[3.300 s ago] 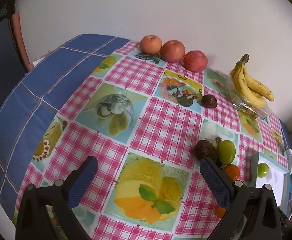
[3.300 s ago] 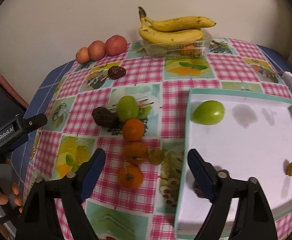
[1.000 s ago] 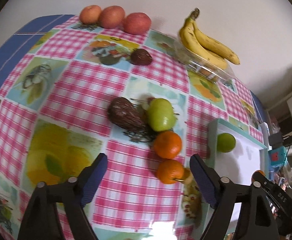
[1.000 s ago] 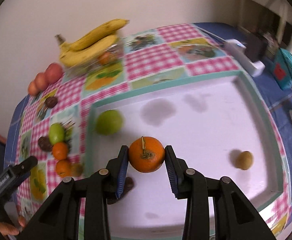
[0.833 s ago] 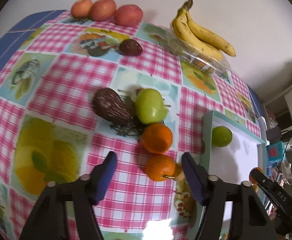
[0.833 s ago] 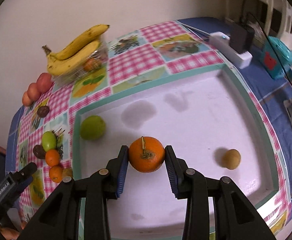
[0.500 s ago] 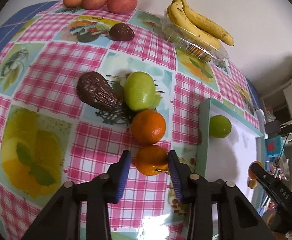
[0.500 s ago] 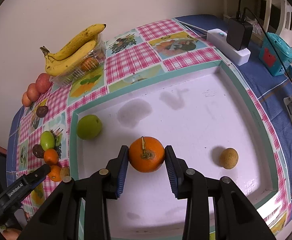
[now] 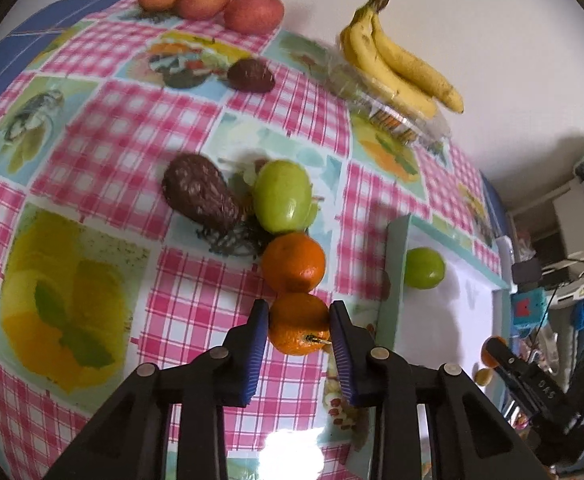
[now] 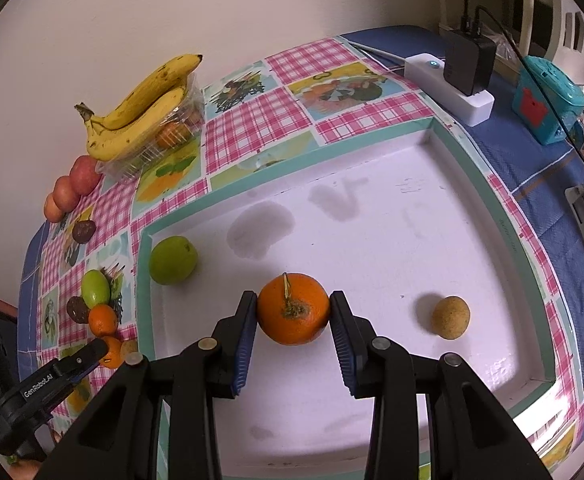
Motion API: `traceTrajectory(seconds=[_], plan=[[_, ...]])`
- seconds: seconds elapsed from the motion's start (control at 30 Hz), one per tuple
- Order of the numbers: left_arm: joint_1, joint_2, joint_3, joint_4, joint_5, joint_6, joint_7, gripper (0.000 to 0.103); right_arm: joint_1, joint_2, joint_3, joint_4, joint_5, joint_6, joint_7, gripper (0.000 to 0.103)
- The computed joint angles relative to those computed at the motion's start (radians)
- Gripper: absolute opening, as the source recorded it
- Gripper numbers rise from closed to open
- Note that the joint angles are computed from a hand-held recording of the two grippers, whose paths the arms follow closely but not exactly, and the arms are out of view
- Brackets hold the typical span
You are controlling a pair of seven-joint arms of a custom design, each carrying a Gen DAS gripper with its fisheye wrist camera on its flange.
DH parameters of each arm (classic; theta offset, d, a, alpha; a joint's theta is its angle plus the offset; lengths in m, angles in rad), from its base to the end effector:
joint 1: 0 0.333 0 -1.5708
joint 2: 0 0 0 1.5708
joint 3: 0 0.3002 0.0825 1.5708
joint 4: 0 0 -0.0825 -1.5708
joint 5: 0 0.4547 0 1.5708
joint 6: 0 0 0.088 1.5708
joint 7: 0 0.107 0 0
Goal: Organize fruits
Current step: 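Carry the orange in the right tool over the tray while the left tool carries its orange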
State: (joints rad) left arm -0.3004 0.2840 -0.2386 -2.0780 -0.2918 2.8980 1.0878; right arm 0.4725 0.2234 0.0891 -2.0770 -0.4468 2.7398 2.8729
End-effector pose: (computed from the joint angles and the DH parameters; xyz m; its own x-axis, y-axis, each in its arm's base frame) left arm 0.5858 -0.3266 0.2879 0.1379 -0.8803 0.4539 -0.9108 -0.2928 -0.2911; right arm 0.5531 0.3669 0.3045 -0.2976 -0.9150 -0.2726 -0.8347 0.3879 -0.3909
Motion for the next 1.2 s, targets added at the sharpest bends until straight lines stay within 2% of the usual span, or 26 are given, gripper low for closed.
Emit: traceTrajectory(seconds=[0.13,0.23,0.33,0.57,0.67,0.9,1.2], plan=[[-0.002,-0.018,-0.010,-0.002,0.001,0.037,0.022,0.033,0.000,-0.016,-0.010,-0.020,-0.014,0.004,0.036,0.038],[0.024,-0.017,-0.060,0.009,-0.065,0.064,0.103,0.033,-0.004,-0.033,-0.017,-0.039,-0.035,0.001,0.071,0.038],[0.018,-0.002,-0.082,0.038,-0.094,0.077,0.163,0.033,-0.011,-0.056,-0.025,-0.065,-0.067,-0.017,0.125,0.038],[-0.063,0.071,-0.047,0.140,-0.015,0.041,0.181,0.033,-0.039,-0.105,-0.025,-0.108,-0.156,-0.062,0.222,0.038],[-0.087,0.099,-0.036,0.172,0.019,0.019,0.176,0.033,-0.050,-0.108,-0.019,-0.113,-0.182,-0.054,0.240,0.038],[-0.135,0.165,0.007,0.248,0.099,-0.023,0.129,0.033,-0.058,-0.070,-0.014,-0.084,-0.179,-0.038,0.201,0.038],[-0.161,0.227,0.031,0.313,0.162,-0.052,0.092,0.033,-0.045,-0.025,-0.028,-0.045,-0.183,-0.031,0.177,0.038]])
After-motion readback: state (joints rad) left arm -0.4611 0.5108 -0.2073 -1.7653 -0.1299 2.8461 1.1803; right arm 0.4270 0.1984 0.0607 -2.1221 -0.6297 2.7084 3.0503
